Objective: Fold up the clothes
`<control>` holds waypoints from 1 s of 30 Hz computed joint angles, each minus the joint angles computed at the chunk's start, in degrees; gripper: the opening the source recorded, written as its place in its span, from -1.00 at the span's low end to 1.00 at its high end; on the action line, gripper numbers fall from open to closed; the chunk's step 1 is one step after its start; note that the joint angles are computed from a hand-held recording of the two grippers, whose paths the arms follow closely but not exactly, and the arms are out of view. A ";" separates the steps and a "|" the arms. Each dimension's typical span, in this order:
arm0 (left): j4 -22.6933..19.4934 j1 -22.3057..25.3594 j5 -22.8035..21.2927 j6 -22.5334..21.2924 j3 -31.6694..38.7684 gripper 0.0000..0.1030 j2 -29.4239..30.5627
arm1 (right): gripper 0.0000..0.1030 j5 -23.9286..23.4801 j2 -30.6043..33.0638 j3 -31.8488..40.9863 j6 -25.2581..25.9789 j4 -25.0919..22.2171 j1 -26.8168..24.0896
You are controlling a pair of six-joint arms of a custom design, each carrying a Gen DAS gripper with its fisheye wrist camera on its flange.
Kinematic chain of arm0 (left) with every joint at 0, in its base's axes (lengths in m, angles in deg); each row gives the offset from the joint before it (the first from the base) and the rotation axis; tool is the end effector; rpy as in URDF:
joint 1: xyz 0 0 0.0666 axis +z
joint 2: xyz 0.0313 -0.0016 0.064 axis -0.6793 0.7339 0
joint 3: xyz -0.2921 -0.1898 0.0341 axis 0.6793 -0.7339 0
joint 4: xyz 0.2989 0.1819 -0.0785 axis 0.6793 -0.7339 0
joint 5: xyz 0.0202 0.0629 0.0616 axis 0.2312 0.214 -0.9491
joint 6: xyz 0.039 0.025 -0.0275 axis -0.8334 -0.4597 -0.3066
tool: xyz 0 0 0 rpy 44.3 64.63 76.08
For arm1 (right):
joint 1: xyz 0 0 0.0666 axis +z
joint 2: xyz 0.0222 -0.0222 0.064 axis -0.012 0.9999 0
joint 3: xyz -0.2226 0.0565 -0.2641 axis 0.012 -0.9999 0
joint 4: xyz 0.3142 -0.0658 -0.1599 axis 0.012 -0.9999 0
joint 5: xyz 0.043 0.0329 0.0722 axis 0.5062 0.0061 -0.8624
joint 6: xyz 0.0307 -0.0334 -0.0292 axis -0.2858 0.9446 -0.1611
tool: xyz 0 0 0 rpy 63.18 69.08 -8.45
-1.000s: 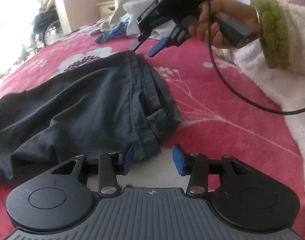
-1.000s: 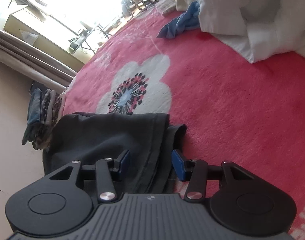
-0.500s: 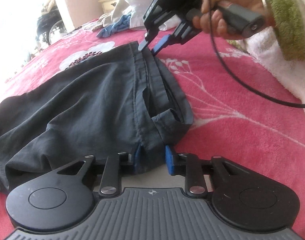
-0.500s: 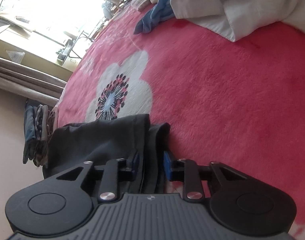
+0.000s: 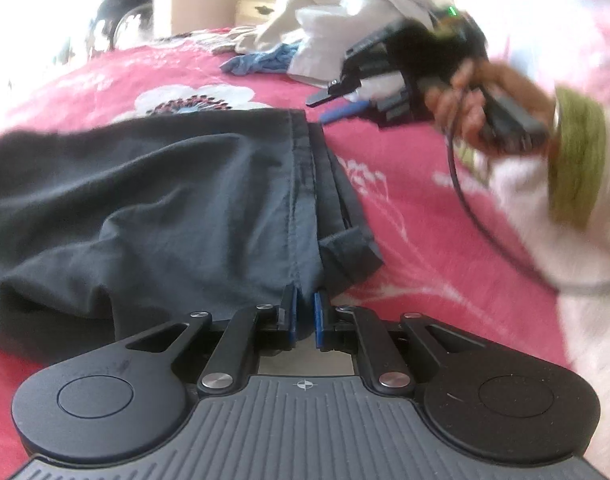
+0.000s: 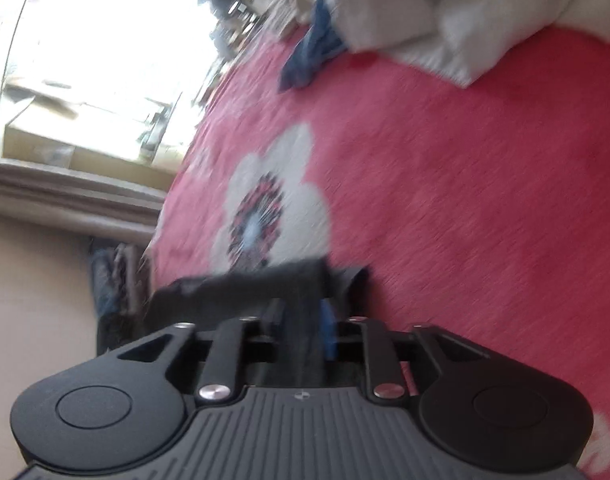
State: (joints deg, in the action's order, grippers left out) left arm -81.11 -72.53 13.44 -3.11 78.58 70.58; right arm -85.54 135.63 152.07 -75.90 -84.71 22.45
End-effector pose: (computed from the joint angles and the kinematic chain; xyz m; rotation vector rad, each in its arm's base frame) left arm 0.2970 -0.1885 0.3492 1.1667 2.2201 -0.6767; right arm 0.3897 0.1754 0.3431 0.7489 2.3340 1.0535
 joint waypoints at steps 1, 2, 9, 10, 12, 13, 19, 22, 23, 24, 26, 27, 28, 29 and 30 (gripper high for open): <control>-0.68 0.80 1.56 1.11 0.65 -0.88 0.64 | -0.36 -0.56 0.55 0.78 0.61 -0.61 0.30; -1.12 1.43 2.83 2.07 1.20 -0.88 1.20 | -0.36 -0.43 1.32 1.77 1.43 -1.56 0.69; -0.71 3.74 7.77 7.53 2.79 -0.88 2.59 | -0.33 2.43 6.78 7.90 4.98 -8.34 1.95; -0.52 3.86 8.36 7.81 2.85 -0.88 2.64 | -0.33 2.31 7.06 8.01 4.72 -8.43 1.91; 0.29 4.17 9.48 8.82 2.86 -0.88 2.61 | -0.32 2.33 7.31 8.06 3.98 -8.26 1.94; 0.67 4.41 10.24 9.53 2.91 -0.88 2.69 | -0.31 2.39 7.22 7.98 3.89 -8.19 1.95; 3.31 7.33 15.85 17.57 3.39 -0.88 3.83 | -0.28 2.33 6.67 7.17 3.51 -7.77 2.17; 4.65 8.29 18.60 20.30 3.44 -0.88 4.18 | -0.28 2.73 6.87 7.15 3.80 -7.33 2.38; 4.74 8.24 18.82 20.15 3.55 -0.88 4.19 | -0.28 3.11 7.00 7.16 3.91 -6.90 2.53; 4.62 8.12 18.66 19.65 3.71 -0.88 4.19 | -0.25 3.57 7.08 7.04 4.02 -6.14 2.75; 4.54 8.13 18.56 18.97 4.30 -0.88 4.43 | -0.49 4.72 7.12 6.79 4.54 -4.64 3.25; 4.75 8.17 18.33 18.83 4.70 -0.88 4.64 | -0.74 5.06 6.84 6.36 4.65 -3.34 3.45; 5.02 8.24 18.12 18.79 5.14 -0.88 4.87 | -0.76 5.22 6.42 5.91 4.65 -1.86 3.61; 5.63 8.41 18.12 19.26 5.64 -0.88 5.19 | -0.81 5.99 5.91 5.71 4.69 -0.94 3.89; 6.44 8.71 18.52 20.21 6.04 -0.88 5.54 | -0.87 7.03 5.34 5.69 5.39 -0.30 4.10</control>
